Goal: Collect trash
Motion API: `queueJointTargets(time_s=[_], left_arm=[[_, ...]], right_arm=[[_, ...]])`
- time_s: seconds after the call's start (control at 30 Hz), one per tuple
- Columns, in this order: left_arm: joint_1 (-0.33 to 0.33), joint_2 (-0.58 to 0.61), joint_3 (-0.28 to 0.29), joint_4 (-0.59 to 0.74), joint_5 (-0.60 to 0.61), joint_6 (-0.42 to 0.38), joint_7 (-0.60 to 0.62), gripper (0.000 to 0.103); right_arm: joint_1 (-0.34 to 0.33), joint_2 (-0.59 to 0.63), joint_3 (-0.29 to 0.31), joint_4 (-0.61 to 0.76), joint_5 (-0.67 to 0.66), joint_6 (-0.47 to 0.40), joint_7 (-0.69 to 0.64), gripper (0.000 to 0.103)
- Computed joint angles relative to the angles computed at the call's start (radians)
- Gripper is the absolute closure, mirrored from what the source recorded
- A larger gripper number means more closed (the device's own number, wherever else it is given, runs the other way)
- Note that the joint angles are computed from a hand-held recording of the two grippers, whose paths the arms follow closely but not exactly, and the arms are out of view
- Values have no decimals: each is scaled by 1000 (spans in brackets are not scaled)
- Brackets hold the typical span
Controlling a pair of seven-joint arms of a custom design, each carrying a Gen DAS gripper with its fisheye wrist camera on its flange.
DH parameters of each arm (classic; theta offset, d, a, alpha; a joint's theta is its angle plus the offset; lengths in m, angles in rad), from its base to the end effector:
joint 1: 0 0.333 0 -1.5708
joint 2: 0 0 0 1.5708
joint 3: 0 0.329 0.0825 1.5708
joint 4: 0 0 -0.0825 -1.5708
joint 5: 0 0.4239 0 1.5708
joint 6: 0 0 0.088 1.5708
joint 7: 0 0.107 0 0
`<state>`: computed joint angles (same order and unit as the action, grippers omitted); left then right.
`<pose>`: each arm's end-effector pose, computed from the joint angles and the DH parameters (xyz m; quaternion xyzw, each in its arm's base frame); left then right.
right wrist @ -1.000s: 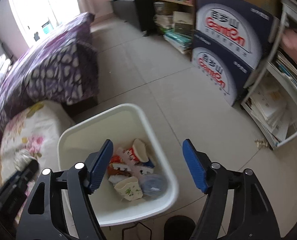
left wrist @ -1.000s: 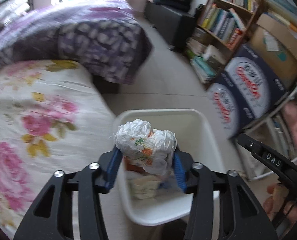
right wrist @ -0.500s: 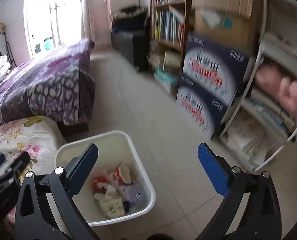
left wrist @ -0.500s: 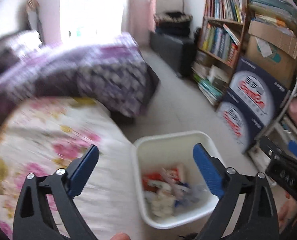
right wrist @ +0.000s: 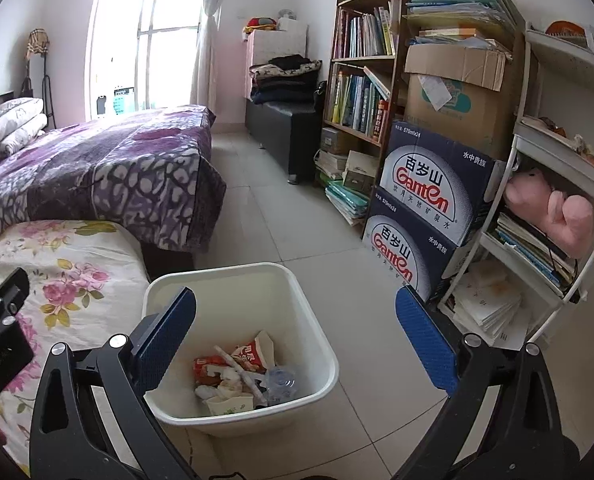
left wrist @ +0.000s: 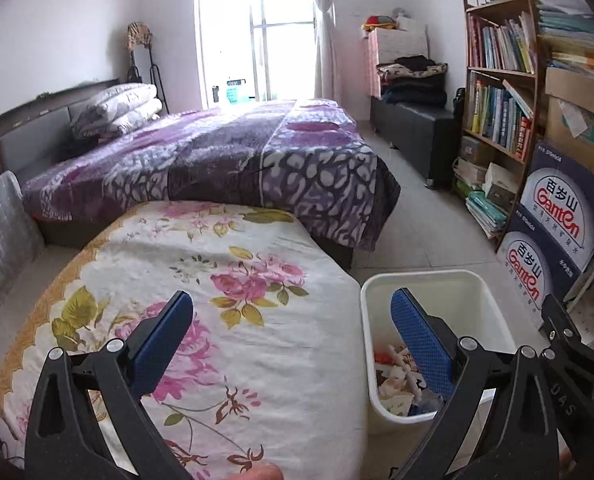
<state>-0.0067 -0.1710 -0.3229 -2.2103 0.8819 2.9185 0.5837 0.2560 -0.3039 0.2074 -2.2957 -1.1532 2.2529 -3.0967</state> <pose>0.5222 -0.2377 0.5250 -0.5775 0.6692 -0.3325 0.3288 0.4748 0.2156 0.5060 -0.4502 0.7408 -0.4496 0.2154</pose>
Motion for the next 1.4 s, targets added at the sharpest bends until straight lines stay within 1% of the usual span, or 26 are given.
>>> queueJointTargets(time_s=[0.1, 0.2, 0.27, 0.33, 0.4, 0.57, 1.0, 1.4], left_arm=[[-10, -5, 13, -15, -39, 8, 41, 7], [-22, -5, 26, -28, -121, 20, 109, 7], [-25, -2, 29, -32, -171, 23, 147, 7], [-18, -2, 23, -35, -195, 24, 164, 7], [-6, 2, 12, -32, -195, 22, 164, 7], [-1, 13, 2, -24, -181, 9, 157, 7], [-21, 26, 16, -18, -161, 3, 155, 7], [-24, 25, 19, -19, -146, 6, 145, 7]], right_arm=[[2, 3, 1, 0, -4, 15, 8, 7], [4, 7, 2, 2, -10, 22, 16, 7], [5, 7, -1, 0, -10, 35, 23, 7], [3, 6, -5, -4, -9, 54, 28, 7], [1, 4, -10, -8, -2, 74, 33, 7], [-7, 7, -15, -9, 19, 99, 29, 7], [-14, 18, -16, -8, 50, 117, 17, 7], [-16, 22, -19, -7, 67, 122, 8, 7]])
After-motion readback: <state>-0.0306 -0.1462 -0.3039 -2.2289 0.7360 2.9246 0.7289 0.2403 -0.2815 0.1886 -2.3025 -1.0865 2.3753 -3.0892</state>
